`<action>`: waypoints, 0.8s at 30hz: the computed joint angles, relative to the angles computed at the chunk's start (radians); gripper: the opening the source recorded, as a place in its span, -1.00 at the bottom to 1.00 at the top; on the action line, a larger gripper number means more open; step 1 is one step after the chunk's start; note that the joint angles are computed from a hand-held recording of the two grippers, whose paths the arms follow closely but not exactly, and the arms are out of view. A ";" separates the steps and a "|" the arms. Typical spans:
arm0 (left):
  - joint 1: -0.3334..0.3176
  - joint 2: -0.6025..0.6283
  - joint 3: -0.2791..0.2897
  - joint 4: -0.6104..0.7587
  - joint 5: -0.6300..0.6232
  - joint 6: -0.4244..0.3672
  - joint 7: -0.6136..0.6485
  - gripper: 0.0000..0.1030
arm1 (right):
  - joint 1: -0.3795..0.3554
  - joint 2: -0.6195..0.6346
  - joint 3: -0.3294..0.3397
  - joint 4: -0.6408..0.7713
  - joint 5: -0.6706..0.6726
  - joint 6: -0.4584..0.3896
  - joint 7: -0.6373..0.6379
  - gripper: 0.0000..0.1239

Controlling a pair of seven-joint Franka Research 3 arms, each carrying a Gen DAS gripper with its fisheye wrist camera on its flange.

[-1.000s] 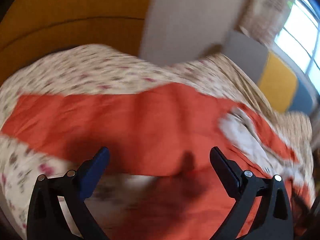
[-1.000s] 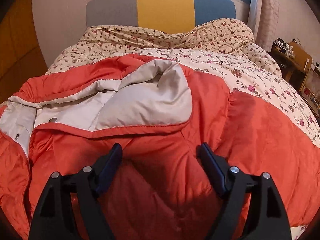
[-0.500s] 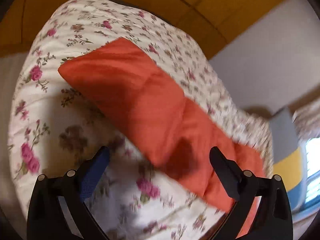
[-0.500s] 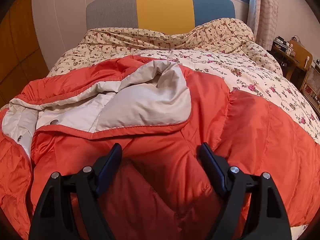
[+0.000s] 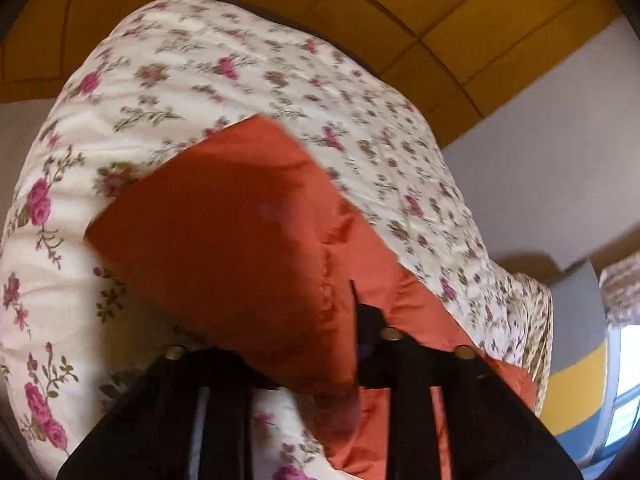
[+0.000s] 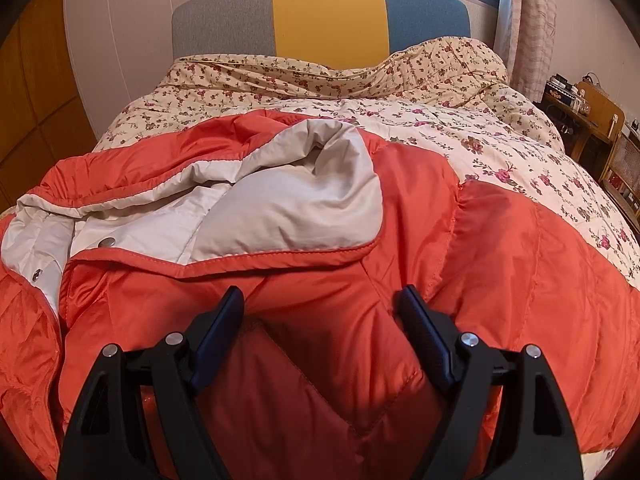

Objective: Fold large clothes
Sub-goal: 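Grasp a jacket sleeve with the left gripper and fold it inward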

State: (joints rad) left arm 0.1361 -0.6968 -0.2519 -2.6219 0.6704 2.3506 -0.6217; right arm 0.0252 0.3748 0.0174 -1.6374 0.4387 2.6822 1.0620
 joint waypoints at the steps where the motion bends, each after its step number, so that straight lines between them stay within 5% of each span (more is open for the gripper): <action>1: 0.005 0.014 -0.028 0.036 0.014 -0.050 0.014 -0.67 | -0.001 0.001 0.000 0.000 0.000 0.000 -0.002 0.29; 7: 0.008 0.119 -0.139 0.237 0.227 -0.174 0.009 -0.67 | 0.002 0.000 -0.003 -0.001 -0.006 0.002 0.001 0.29; 13: -0.036 0.345 -0.202 0.507 0.471 -0.198 0.144 -0.67 | 0.004 0.000 -0.005 0.000 -0.018 0.005 0.010 0.29; 24: -0.199 0.689 -0.164 0.842 0.580 -0.183 0.308 -0.67 | 0.001 -0.001 -0.003 -0.002 -0.014 0.005 0.005 0.29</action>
State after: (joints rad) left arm -0.0629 -0.0075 -0.4156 -1.7796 1.2508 2.1678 -0.3140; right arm 0.0266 0.3740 0.0148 -1.6399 0.4249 2.6875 1.0668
